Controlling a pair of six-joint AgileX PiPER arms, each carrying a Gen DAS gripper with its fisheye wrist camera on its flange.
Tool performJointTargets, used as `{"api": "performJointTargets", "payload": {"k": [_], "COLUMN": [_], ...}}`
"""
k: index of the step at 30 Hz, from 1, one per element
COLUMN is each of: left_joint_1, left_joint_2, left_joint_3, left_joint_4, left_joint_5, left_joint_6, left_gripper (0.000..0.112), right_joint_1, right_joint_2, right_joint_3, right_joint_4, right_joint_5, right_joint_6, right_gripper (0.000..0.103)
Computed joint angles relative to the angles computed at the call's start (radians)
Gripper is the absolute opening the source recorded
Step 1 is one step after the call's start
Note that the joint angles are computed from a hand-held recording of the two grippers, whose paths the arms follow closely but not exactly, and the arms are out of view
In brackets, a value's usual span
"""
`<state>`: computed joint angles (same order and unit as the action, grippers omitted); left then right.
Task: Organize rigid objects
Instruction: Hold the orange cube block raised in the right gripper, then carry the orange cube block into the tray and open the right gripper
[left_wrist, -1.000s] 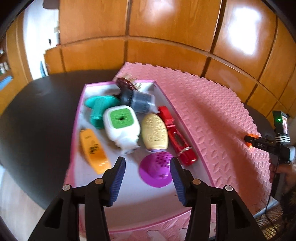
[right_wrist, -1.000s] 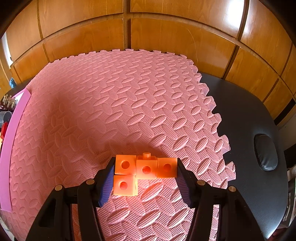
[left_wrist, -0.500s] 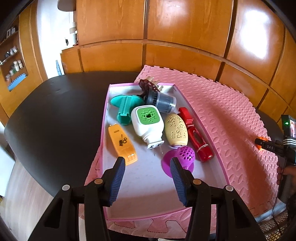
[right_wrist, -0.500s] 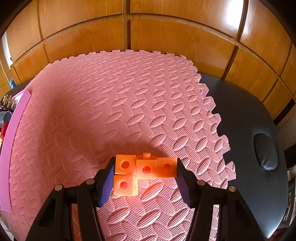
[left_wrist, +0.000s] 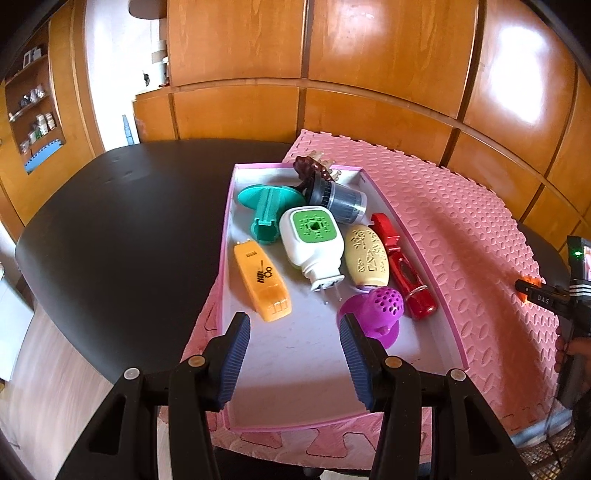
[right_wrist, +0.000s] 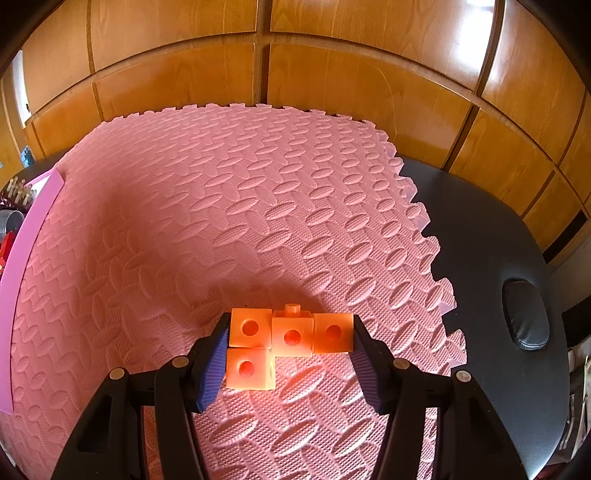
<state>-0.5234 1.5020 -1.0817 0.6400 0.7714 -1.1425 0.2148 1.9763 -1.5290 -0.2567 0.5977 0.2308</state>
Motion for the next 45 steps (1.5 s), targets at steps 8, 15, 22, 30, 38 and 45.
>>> {"api": "performJointTargets", "payload": {"k": [8,15,22,30,38,45], "left_joint_1": [0.027,0.110,0.201,0.216,0.242,0.270], "left_joint_2": [-0.033,-0.107,-0.158,-0.168,-0.189,-0.204], "left_joint_3": [0.036,0.086,0.133,0.156,0.180,0.216], "left_joint_4": [0.013,0.033,0.029,0.012,-0.006,-0.035], "left_joint_5": [0.001,0.014,0.017,-0.010,-0.028,-0.061], "left_joint_6": [-0.029,-0.071,-0.081,-0.074,-0.069,-0.047], "left_gripper": [0.051,0.051,0.051,0.051,0.051,0.051], "right_joint_1": [0.004,-0.002,0.010,0.224,0.441,0.515], "right_joint_2": [-0.004,0.000,-0.090,-0.137,0.022,0.218], "right_joint_3": [0.010,-0.004,0.039,0.004,-0.213,-0.466], "right_joint_4": [-0.023,0.003,0.381,0.742,0.752,0.624], "right_joint_5": [-0.010,0.002,-0.038,0.010,0.149,0.286], "right_joint_6": [0.024,0.008,-0.314,-0.743,-0.818,-0.707], "right_gripper": [0.060,0.060,0.060,0.060,0.060,0.060]}}
